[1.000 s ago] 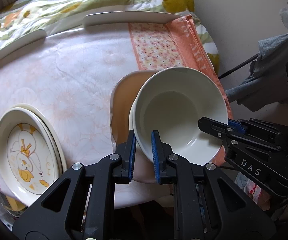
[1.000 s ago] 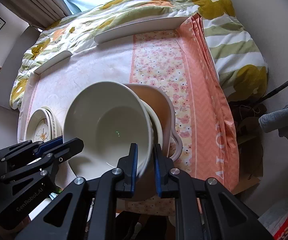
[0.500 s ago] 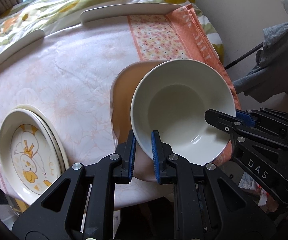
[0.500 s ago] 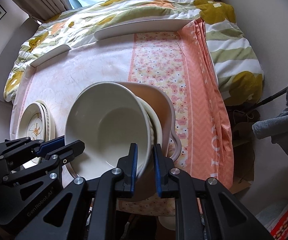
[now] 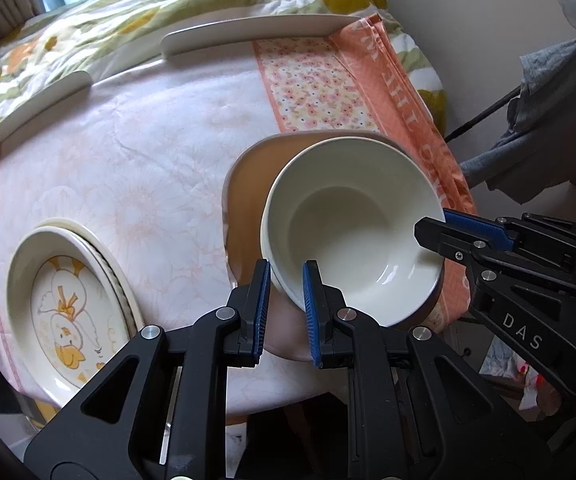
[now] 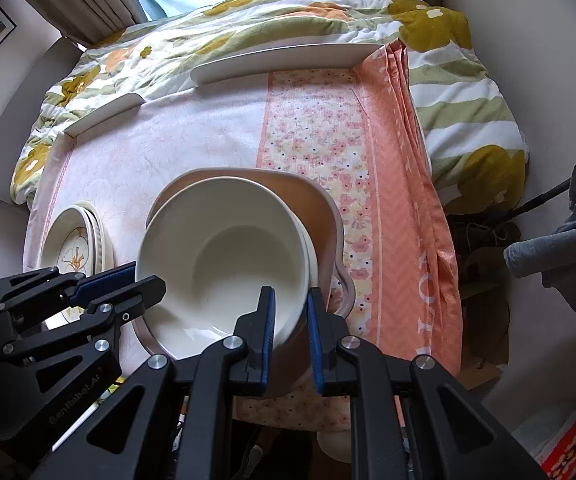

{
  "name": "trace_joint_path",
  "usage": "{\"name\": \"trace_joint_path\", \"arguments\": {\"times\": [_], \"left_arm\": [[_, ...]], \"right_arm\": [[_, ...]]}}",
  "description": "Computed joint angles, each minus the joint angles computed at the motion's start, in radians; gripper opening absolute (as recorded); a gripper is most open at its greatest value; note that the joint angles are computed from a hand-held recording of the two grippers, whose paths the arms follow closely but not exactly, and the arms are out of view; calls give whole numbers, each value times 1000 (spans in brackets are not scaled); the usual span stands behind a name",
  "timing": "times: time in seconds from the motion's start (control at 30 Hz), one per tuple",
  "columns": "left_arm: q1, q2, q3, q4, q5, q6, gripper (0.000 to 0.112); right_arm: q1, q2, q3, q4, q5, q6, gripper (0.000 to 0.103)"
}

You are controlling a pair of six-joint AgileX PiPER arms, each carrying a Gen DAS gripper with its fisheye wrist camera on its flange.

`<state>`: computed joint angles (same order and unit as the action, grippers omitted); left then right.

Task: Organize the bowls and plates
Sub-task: 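Set the white bowl inside the cream bowl and open the right tool, then grasp the rim of the pink basin with the right tool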

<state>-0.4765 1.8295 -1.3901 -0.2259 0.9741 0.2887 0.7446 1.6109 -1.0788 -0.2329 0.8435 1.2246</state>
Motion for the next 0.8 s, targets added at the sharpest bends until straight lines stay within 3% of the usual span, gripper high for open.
{"name": "trace_joint_path", "arguments": {"times": [0.13, 0.2, 0.23, 0.27, 0.3, 0.33, 0.43, 0.5, 0.67, 0.73, 0.8], "left_arm": [[20, -86, 3, -9, 2, 26, 14], [44, -144, 3, -28, -1, 51, 14], [52, -177, 6, -20, -13, 55, 18], [61, -208, 10, -13, -27, 67, 22], [71, -234, 12, -14, -37, 86, 46], [85, -253, 12, -24, -40, 111, 97], [125, -284, 19, -46, -59, 165, 103], [146, -264, 5, -47, -20, 199, 103], [193, -235, 78, -77, 21, 335, 103], [197, -213, 110, -83, 5, 378, 103], [182, -163, 104, -65, 4, 374, 101]], "right_arm": [[23, -80, 15, -56, 10, 35, 14], [52, -126, 6, -104, 49, 54, 23], [73, -145, -4, -138, 80, 71, 46], [98, -166, -11, -176, 109, 94, 82], [124, -190, -12, -221, 128, 122, 96], [152, -212, -10, -266, 147, 152, 103], [222, -263, -4, -349, 208, 208, 103], [250, -289, 15, -362, 236, 227, 103], [258, -244, -13, -254, 360, 141, 103], [235, -214, 0, -201, 352, 100, 103], [192, -187, 36, -138, 286, 51, 103]]}}
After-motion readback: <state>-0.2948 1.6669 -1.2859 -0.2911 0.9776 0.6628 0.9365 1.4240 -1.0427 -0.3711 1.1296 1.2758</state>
